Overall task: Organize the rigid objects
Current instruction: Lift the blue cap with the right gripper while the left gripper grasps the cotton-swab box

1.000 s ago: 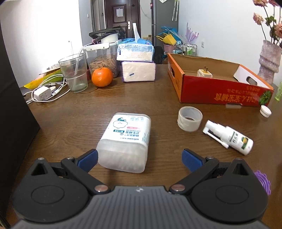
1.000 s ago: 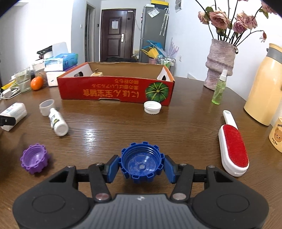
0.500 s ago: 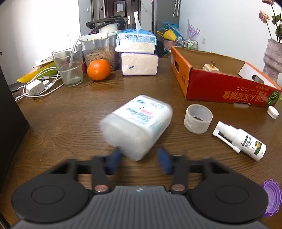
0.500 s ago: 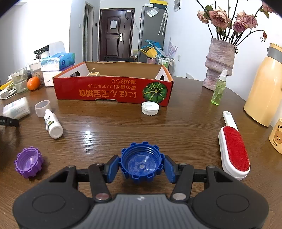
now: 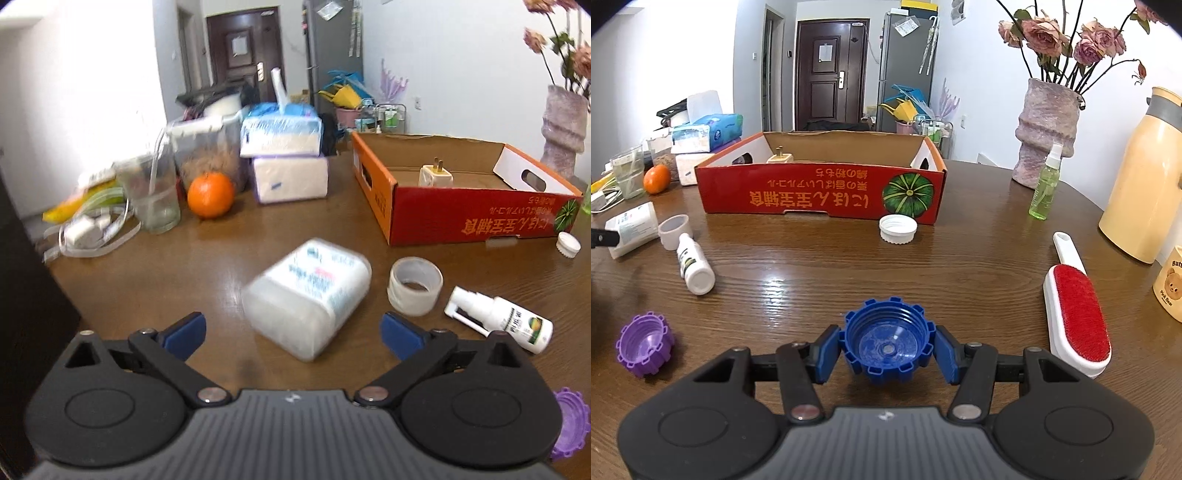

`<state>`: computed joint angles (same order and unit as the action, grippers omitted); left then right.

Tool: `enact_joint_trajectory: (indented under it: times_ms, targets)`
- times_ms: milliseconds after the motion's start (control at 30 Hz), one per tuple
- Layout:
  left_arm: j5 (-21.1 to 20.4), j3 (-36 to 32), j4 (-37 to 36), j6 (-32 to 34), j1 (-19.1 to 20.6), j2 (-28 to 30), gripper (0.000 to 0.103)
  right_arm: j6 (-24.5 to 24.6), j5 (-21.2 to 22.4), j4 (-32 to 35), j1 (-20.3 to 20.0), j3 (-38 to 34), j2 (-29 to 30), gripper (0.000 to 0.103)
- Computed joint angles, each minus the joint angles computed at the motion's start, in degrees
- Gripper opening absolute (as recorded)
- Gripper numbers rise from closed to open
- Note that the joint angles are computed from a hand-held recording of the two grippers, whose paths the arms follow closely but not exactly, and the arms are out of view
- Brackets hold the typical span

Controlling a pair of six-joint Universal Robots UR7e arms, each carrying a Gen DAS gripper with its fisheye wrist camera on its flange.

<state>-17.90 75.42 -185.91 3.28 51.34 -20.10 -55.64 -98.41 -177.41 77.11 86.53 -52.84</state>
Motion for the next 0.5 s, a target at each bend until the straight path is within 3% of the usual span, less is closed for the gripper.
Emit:
enact_joint_trajectory:
  times_ms: [133,300,367,433,500]
  targets:
    - [-3.6,-3.1,1.5,3.0,1.7,0.6,0.103,0.5,-0.4,-0.2,0.1,-0.8,0.5,0.053]
    - [-7.2,-5.4,5.5,1.5,4.2,1.2,0.101,0.7,-1.2,-0.4,0.2,-1.9,1.3,0.053]
    - [-7.9,-5.3,6.5,0.6,4.8,1.2,0.081,0.6,-1.5,-0.5,0.3,-2.3,1.7,0.053]
    - [-10.1,-3.8,5.5,1.2,4.9,0.2,0.071,0.7,-1.5,-0.4,0.2,-2.7,2.0,0.053]
    - [-8.8,-3.9,3.8,2.9,4.6,0.8,0.07,0.9,-1.6,-0.2,0.2,-3.0,2.2,0.053]
